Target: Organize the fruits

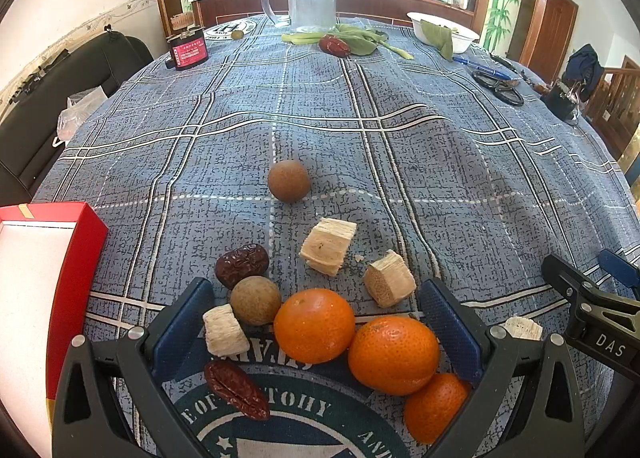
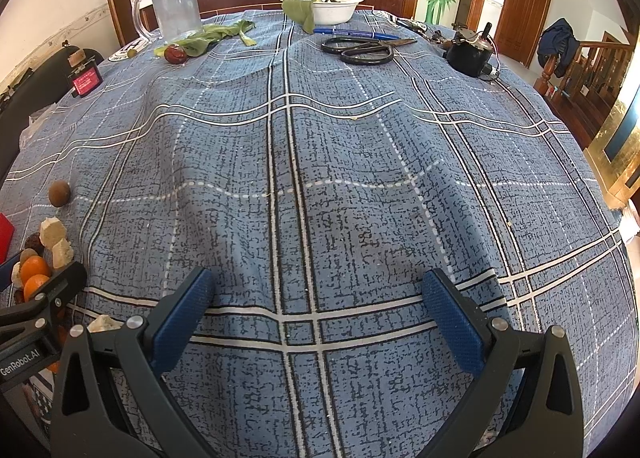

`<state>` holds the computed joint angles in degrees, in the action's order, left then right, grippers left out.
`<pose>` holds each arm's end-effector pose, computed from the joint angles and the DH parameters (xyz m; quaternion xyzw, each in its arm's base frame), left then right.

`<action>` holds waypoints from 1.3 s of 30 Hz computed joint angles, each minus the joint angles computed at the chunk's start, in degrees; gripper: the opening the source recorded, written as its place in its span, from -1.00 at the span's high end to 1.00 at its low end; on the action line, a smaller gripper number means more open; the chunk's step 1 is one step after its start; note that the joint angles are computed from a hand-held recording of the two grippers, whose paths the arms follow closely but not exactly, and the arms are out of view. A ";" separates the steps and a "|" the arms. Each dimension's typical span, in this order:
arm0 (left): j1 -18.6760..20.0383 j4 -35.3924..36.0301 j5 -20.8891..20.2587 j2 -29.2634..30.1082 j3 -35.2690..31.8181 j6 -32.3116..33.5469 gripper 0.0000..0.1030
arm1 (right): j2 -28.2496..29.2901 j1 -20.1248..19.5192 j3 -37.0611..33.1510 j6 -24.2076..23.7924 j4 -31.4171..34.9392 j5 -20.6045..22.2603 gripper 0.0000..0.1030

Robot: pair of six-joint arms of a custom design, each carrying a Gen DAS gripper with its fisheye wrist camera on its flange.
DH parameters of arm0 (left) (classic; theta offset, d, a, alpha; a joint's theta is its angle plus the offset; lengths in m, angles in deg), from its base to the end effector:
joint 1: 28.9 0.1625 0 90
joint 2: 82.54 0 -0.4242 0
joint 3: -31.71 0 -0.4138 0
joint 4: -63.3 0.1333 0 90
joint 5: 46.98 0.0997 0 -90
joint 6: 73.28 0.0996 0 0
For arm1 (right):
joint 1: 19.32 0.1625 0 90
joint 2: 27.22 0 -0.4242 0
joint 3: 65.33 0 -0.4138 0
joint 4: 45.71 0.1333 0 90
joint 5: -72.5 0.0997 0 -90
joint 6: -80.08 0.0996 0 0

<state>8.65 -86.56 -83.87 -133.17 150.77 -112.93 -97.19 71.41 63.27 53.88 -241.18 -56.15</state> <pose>-0.2753 -0.4802 0.0316 0.1326 0.8827 -0.2746 0.3575 0.0773 -0.4847 0.2272 0.0737 -0.8727 0.2989 0.3789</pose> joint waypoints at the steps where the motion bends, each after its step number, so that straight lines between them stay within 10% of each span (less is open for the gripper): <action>1: -0.02 0.09 0.03 0.02 -0.03 -0.04 -0.99 | 0.01 0.02 -0.01 0.03 0.03 -0.02 -1.00; 12: -9.21 7.09 11.07 -7.57 8.03 -11.06 -0.99 | -1.41 0.81 0.13 3.26 4.54 -2.00 -1.00; 21: -12.33 9.77 13.27 -12.56 11.61 -13.82 -0.99 | -5.18 2.53 11.72 -4.56 -20.20 15.64 -1.00; 39: -12.51 23.87 14.87 -17.96 14.12 -26.54 -0.99 | -6.97 1.69 13.64 -6.99 -15.64 21.15 -1.00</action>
<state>-3.85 -62.68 -69.00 -151.13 164.89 -139.47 -104.16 73.10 76.91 46.89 -256.83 -34.99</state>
